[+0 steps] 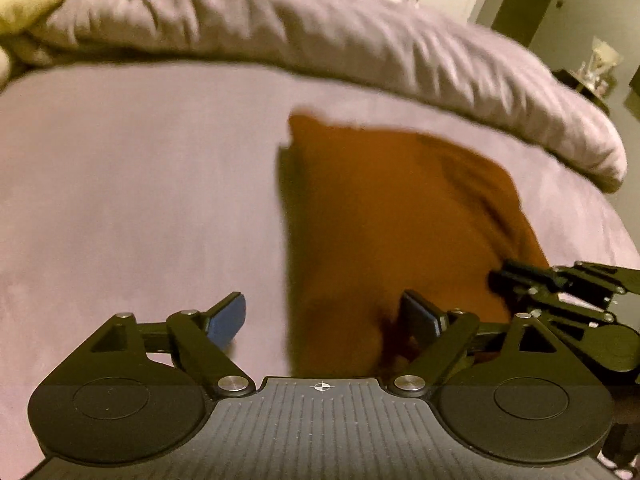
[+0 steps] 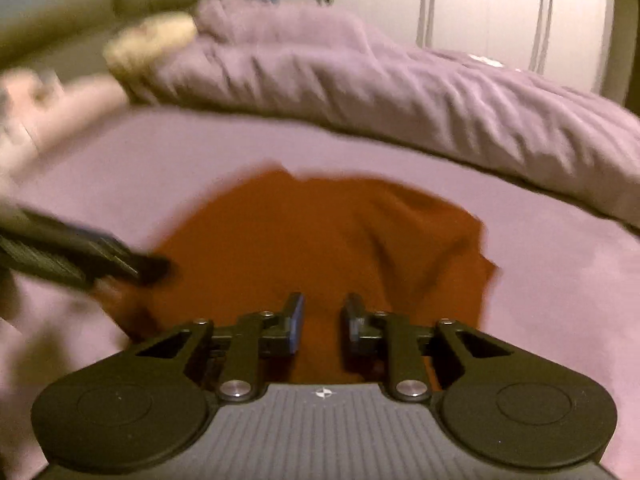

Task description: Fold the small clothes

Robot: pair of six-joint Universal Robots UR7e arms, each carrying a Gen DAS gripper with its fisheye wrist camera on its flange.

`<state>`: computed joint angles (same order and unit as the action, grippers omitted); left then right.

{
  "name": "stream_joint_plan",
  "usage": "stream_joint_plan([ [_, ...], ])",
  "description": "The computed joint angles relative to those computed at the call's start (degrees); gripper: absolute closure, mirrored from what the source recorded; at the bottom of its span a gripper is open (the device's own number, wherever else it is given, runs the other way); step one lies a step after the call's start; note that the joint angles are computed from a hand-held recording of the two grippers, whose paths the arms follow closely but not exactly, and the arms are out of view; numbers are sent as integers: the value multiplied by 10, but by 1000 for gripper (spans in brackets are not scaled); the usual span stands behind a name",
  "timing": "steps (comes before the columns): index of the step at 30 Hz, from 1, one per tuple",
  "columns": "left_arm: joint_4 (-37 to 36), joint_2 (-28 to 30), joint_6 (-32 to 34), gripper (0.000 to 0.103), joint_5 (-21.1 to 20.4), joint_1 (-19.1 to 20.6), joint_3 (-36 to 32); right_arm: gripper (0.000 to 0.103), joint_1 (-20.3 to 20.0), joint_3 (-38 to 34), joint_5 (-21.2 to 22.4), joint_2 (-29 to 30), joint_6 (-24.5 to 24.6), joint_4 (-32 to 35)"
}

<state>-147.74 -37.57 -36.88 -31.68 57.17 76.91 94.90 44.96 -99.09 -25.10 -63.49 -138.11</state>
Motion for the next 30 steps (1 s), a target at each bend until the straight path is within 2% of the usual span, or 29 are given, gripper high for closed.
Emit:
stream_joint_plan([
  [3,48,17,-6,13,-4,5,-24,92,-10,11,10,-6,-9,-12],
  [5,80,31,-11,8,-7,11,-45,92,-9,2,13,0,0,-10],
  [8,111,33,-57,4,-4,12,-53,92,-9,14,11,0,1,-28],
  [12,165,11,-122,3,16,-3,-31,90,-10,47,24,-26,56,-33],
  [15,234,3,-171,4,43,-22,-25,86,-15,105,27,-66,86,-54],
  [17,288,2,-208,3,57,-32,-29,79,-17,126,13,-79,100,-66],
  [18,300,1,-218,3,61,-36,-28,75,-16,126,-10,-77,106,-67],
  [22,357,-3,-263,2,65,-51,-31,75,-12,104,-34,-70,136,-42],
  [26,379,-6,-293,1,69,-66,-29,62,4,124,-94,-77,133,-67],
  [28,391,-6,-303,1,70,-72,-29,61,6,153,-107,-96,139,-73],
  [30,402,-6,-309,1,70,-78,-28,57,5,174,-117,-117,176,-48],
])
